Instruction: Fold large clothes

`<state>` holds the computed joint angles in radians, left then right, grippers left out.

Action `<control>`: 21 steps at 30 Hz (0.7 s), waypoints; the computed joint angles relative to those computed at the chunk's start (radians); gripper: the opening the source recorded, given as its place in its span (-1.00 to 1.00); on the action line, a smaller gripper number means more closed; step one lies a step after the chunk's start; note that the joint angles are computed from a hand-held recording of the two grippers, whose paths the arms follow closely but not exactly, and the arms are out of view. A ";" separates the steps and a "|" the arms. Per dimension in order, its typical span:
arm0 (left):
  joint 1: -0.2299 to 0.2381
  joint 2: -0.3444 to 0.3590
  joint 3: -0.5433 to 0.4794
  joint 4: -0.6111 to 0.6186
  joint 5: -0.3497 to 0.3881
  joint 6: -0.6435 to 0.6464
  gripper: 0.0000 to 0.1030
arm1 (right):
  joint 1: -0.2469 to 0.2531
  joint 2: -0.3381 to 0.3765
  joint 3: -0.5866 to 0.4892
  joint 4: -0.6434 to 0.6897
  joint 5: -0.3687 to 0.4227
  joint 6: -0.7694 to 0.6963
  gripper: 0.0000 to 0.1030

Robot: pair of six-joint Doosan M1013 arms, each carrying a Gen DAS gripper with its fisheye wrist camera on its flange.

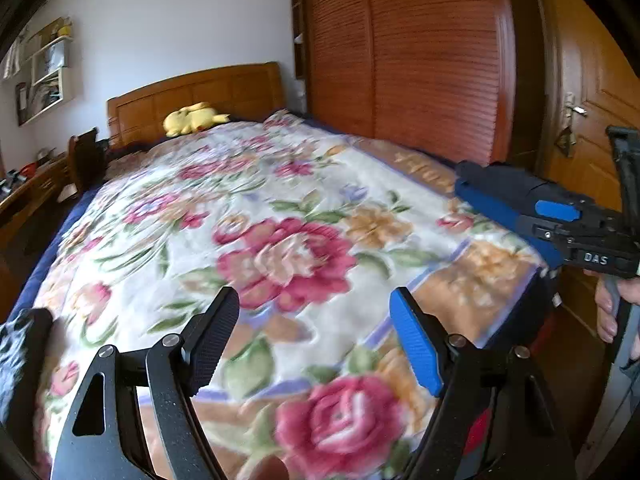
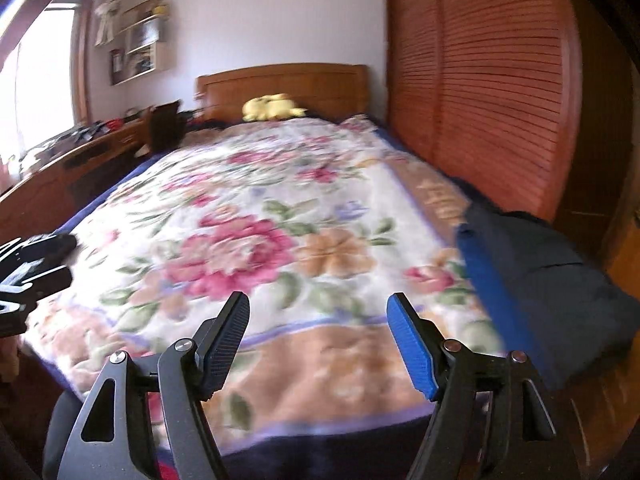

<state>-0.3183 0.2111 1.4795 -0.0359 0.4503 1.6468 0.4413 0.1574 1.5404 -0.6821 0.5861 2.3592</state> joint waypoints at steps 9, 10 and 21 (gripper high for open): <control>0.044 -0.037 0.066 0.019 -0.006 -0.078 0.52 | 0.022 0.028 -0.019 0.123 -0.052 -0.119 0.42; 0.047 -0.040 0.071 0.045 -0.006 -0.113 0.52 | 0.022 0.030 -0.021 0.144 -0.060 -0.138 0.42; 0.090 -0.099 0.125 0.217 -0.050 -0.345 0.52 | 0.042 0.040 -0.028 0.168 -0.148 -0.178 0.42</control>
